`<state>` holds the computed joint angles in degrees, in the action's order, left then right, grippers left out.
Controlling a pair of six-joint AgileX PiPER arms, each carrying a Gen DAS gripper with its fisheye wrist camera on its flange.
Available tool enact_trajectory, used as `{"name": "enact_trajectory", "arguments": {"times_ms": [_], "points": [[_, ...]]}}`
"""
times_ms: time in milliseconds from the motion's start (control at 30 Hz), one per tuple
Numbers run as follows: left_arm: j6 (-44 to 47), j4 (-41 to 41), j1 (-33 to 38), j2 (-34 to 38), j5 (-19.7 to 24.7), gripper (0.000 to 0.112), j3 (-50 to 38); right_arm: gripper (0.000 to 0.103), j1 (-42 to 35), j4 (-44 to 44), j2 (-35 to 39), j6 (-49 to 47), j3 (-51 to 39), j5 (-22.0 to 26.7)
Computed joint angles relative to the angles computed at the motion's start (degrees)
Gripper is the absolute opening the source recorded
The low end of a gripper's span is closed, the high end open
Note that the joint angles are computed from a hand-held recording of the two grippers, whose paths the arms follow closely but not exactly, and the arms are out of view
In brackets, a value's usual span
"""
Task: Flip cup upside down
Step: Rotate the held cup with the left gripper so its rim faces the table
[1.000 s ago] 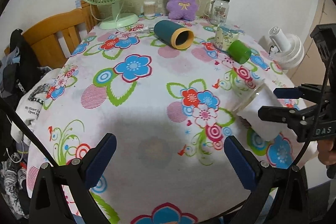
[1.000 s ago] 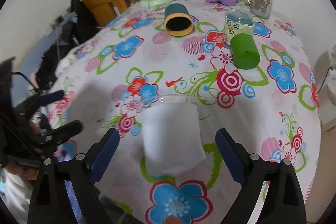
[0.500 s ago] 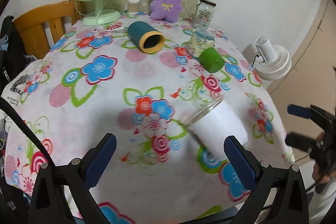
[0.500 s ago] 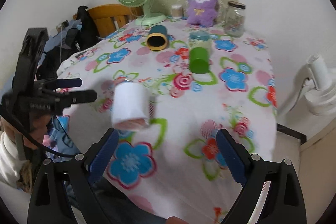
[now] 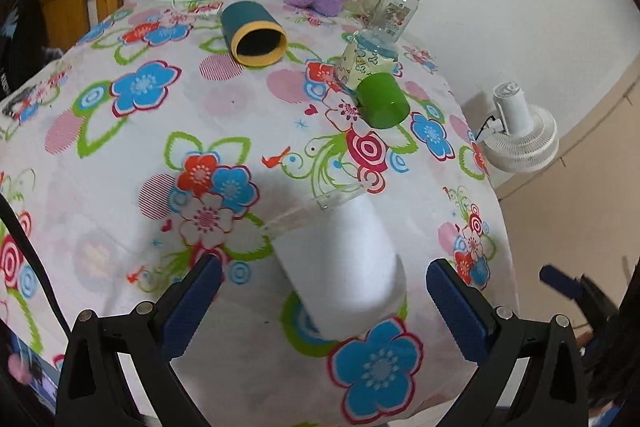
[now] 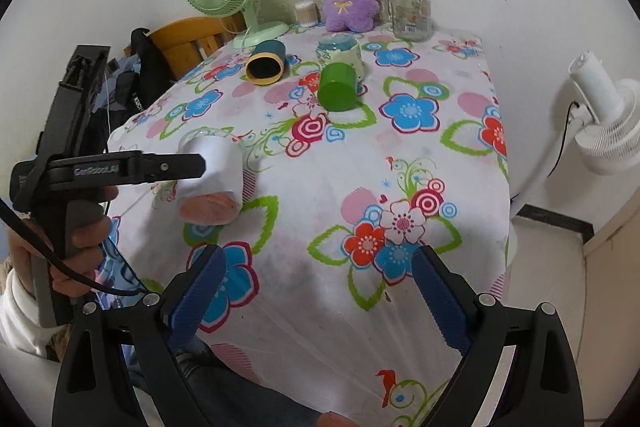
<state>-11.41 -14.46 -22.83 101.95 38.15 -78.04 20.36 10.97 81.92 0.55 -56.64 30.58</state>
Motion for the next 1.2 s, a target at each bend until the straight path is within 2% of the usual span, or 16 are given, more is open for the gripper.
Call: {"name": "enact_trajectory", "arguments": {"times_ms": [300, 567, 667, 900, 1200], "points": [[-9.05, 5.17, -3.04, 5.23, 1.81, 0.103, -3.98, 0.095, -3.38, 6.30, -0.23, -6.71, 2.99, -1.69], [-13.78, 9.15, -4.91, 7.18, 1.51, 0.103, -4.96, 0.095, -5.56, 10.95, 0.39, -11.43, 3.86, -1.87], [-13.88, 8.73, -4.77, 7.45, 1.18, 0.099, -4.49, 0.095, -5.71, 11.29, 0.47, -11.78, 3.95, -2.03], [-14.39, 9.58, -5.02, 5.15, -1.13, 0.078, -1.94, 0.095, -5.83, 13.93, 1.18, -14.00, 3.72, -2.09], [-14.56, 13.32, -4.19, 0.32, -2.45, 0.076, 1.45, 0.095, -4.48, 16.64, 1.33, -16.69, 3.64, -2.64]]}}
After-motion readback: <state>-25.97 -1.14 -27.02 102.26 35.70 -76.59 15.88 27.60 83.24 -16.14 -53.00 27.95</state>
